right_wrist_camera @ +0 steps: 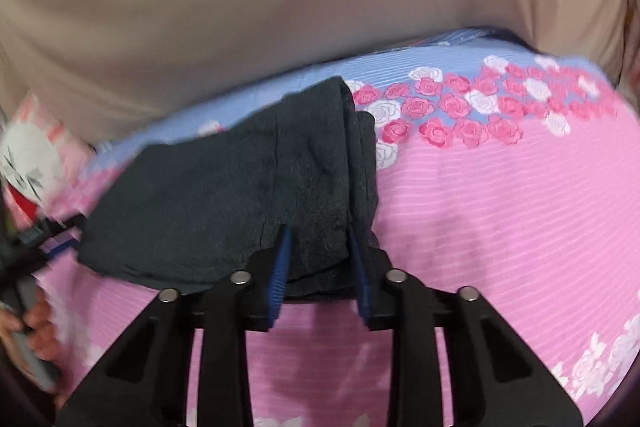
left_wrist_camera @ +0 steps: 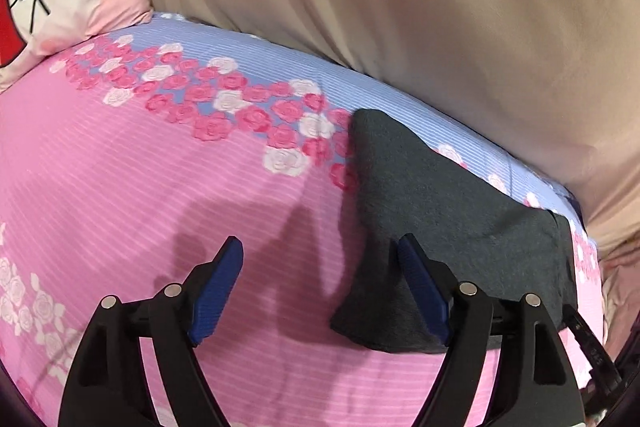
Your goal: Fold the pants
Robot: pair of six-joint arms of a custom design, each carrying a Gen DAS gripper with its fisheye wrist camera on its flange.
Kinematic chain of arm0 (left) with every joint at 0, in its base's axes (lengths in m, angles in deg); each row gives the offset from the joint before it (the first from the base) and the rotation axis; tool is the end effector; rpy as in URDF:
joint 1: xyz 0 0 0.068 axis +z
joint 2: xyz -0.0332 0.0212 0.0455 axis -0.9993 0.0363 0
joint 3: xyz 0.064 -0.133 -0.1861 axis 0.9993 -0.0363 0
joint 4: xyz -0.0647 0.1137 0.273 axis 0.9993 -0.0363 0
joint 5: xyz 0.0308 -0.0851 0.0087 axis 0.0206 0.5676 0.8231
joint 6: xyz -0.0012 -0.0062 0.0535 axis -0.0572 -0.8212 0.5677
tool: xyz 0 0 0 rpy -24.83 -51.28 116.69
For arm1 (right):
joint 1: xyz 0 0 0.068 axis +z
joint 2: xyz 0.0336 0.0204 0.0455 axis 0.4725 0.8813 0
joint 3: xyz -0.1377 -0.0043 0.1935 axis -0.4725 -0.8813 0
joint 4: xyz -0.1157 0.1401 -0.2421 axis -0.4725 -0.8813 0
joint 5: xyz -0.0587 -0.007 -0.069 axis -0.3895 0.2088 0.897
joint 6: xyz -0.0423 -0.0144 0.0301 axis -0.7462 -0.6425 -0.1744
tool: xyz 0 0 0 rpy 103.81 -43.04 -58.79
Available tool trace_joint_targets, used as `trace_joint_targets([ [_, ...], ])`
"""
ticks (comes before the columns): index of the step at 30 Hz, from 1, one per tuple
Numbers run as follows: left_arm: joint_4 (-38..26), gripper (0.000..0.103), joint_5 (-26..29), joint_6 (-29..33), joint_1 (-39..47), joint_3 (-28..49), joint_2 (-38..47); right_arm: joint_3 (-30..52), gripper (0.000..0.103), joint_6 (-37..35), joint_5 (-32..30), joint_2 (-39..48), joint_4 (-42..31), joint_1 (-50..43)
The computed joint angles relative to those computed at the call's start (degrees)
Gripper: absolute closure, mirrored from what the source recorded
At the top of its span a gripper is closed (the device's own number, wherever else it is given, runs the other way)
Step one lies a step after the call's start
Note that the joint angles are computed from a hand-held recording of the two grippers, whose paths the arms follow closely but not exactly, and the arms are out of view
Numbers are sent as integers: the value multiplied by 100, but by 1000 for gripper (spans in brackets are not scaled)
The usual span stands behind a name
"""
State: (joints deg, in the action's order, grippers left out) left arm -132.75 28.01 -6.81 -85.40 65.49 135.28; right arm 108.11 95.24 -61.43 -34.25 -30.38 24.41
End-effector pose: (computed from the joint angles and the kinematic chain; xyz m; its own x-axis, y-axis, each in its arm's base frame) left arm 0.3343 -0.0011 0.2386 -0.7870 0.1320 -0.6026 0.3546 0.8962 -0.2667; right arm 0.1744 -0.0150 0.2224 -0.5474 0.4542 -0.7029 0.4010 0.8796 0.2560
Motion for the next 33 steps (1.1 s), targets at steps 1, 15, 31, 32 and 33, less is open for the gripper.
trace_joint_targets([
  [1, -10, 26, 62, 106, 4, -104, -190, 5, 84, 8, -62, -171, -55, -37],
  [15, 430, 39, -1317, 1717, -186, -988, -809, -181, 82, 35, -43, -615, -118, -151],
  [31, 538, 94, -945, 1523, -562, -1092, -1271, -330, 79, 120, 287, -1039, -61, 169],
  [32, 533, 94, -857, 1582, -487, -1171, -1393, -304, 80, 74, 370, -1025, -59, 229],
  [33, 591, 90, -855, 1697, -445, -1314, -1497, -265, 80, 39, 415, -866, -57, 240],
])
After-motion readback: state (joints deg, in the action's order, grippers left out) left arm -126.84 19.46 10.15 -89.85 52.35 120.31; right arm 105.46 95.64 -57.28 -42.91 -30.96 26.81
